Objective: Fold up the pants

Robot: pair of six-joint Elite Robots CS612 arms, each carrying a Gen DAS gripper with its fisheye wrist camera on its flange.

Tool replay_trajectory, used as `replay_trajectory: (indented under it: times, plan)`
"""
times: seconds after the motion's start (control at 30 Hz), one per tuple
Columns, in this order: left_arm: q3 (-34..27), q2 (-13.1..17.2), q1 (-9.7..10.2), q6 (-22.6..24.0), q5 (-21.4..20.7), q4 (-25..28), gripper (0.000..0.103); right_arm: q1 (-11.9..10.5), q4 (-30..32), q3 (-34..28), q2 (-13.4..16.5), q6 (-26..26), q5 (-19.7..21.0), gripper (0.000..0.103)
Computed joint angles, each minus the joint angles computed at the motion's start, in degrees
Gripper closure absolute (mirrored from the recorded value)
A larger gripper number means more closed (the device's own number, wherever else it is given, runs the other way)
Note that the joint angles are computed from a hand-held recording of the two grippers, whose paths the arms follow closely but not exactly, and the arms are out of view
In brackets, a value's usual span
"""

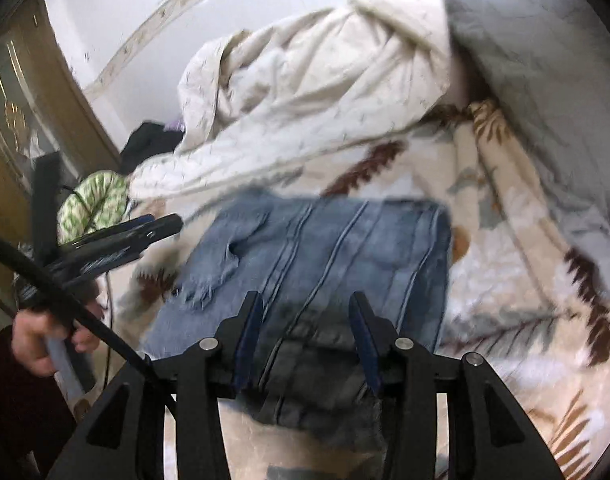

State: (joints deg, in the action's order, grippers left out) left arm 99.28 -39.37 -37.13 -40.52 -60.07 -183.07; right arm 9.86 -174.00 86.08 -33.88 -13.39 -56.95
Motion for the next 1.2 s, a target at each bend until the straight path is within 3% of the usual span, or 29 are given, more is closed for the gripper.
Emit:
replay_trajectory:
  times: [0.07, 0.17, 0.27, 0.37, 0.57, 0.8, 0.93, 1.03, 1.13, 1.2]
  plan:
    - [-0.6, 0.71, -0.8, 1.85, 0.17, 2.19, 0.036, 0.83, 2.75, -0.54, 0.39, -1.53, -2.92, 0.057]
    - [-0.31, 1.38, -0.9, -0.68, -1.29, 3.41, 0.036, 1.67, 6.61, -0.63, 0.55, -3.8, -7.09, 0.058]
    - [0.56, 1.6, -0.87, -0.74, -1.84, 1.59, 0.034, 1.39, 7.51, 0.59, -0.24, -4.47, -7.08, 0.058]
    - [0.41, 2.14, -1.45, 0.03, 0.34, 1.41, 0.034, 1.29, 7.66, 1.56, -0.55, -4.82, -7.57, 0.058]
    - [0.95, 3.19, -1.68, -3.29, 0.63, -1.34, 0.032, 1.68, 6.78, 2.71, -1.08, -4.12, -9.5, 0.058]
    - [0.72, 2.8, -1.04, -7.97, -0.49, 0.92, 0.021, 2.0, 6.81, 1.66, -0.39, -2.66, -10.18, 0.057]
    - [3.05, 0.94, -1.13, -9.73, -1.71, -2.05, 0.022, 1.4, 4.83, 2.51, -1.01, -2.06, -7.72, 0.056]
    - [6.08, -1.04, -1.61, -9.0, 0.53, -6.44, 0.022, -0.06, 2.94, 3.86, -2.22, 0.41, -3.21, 0.052]
    - [8.6, -3.03, -1.24, -8.72, 0.24, -8.5, 0.022, -2.36, -1.25, 4.45, -2.55, 7.0, 2.08, 0.047]
    - [9.66, -4.08, -1.31, -8.59, 1.37, -6.89, 0.021, -3.7, -2.55, 4.06, -2.34, 12.29, 3.44, 0.043]
